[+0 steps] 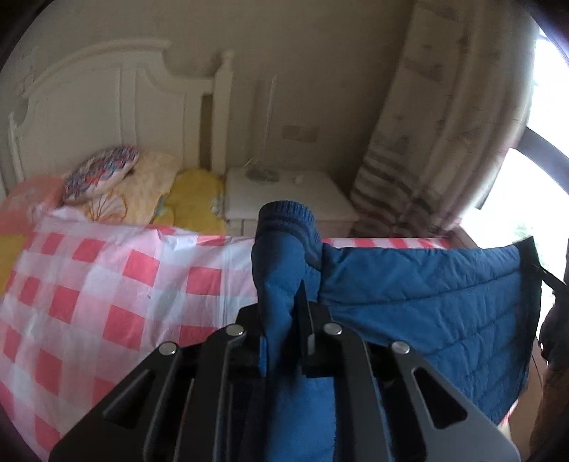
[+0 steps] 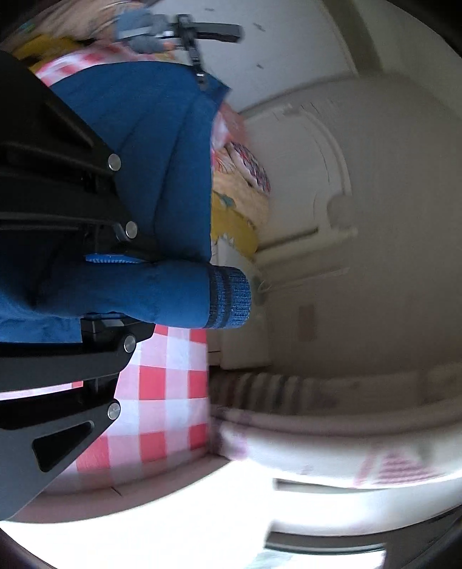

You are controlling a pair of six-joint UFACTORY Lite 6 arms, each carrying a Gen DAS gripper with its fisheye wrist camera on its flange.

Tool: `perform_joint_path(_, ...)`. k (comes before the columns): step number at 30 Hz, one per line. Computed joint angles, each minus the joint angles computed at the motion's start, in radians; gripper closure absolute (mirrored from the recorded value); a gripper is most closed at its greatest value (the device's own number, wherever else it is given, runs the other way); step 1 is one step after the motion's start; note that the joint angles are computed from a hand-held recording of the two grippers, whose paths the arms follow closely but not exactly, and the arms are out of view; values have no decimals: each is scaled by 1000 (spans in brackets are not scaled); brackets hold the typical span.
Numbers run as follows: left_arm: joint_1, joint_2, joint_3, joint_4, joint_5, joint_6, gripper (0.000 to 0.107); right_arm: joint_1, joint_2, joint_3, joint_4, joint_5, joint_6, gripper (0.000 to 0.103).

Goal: Fold large clothes
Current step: 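Lift the hem with both grippers and fold it over toward the collar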

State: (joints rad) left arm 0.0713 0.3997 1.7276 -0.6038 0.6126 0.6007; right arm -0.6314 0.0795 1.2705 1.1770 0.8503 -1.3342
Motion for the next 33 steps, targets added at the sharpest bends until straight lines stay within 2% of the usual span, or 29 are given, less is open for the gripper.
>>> perform_joint_path(4, -100, 311, 241, 372, -37, -363, 94, 187, 257, 139, -213, -251, 274, 84)
perform_joint_path(6, -136, 395, 214, 506, -108, -469, 87, 254, 404, 119, -266, -414, 334, 83)
perform_joint_path(7, -147, 417, 189, 540, -141, -489, 78, 266, 445, 104, -230, -456, 301, 82)
perform_joint_path(8, -165, 456, 169, 601, -169, -536, 74, 252, 452, 80, -152, -457, 247, 82)
perform_joint_path(10, -175, 432, 109, 672, -226, -569, 73, 236, 415, 9, 17, -477, 82, 82)
perform_joint_path(12, -177, 394, 39, 738, -277, -623, 70, 230, 415, -1, 70, -477, 28, 82)
perform_joint_path(18, -113, 371, 9, 518, -306, -516, 54, 191, 464, 45, 86, -422, 57, 76)
perform_joint_path(20, -100, 380, 33, 515, -295, -542, 42, 186, 453, 31, 101, -411, 44, 74)
perform_joint_path(22, -95, 377, 39, 509, -290, -555, 36, 181, 451, 28, 110, -396, 39, 72)
perform_joint_path(23, -91, 370, 33, 500, -295, -553, 32, 174, 455, 35, 108, -367, 43, 64)
perform_joint_path(24, -91, 361, 27, 518, -297, -576, 31, 149, 476, 61, 106, -296, 49, 46)
perform_joint_path(25, -96, 352, 22, 577, -300, -640, 29, 124, 495, 86, 100, -233, 79, 36)
perform_joint_path(26, -100, 324, -5, 678, -317, -745, 29, 104, 494, 89, 98, -203, 112, 11)
perform_joint_path(28, -102, 236, -77, 887, -350, -950, 27, 46, 411, 16, 181, -176, 130, 7)
perform_joint_path(30, -123, 105, -185, 1061, -410, -1127, 15, 21, 296, -73, 273, -168, 76, 7)
perform_joint_path(31, -145, 45, -220, 1089, -436, -1157, 9, 44, 210, -118, 287, -217, 66, 7)
perform_joint_path(33, -198, 23, -188, 1036, -415, -1091, 6, 127, 111, -139, 225, -305, 111, 7)
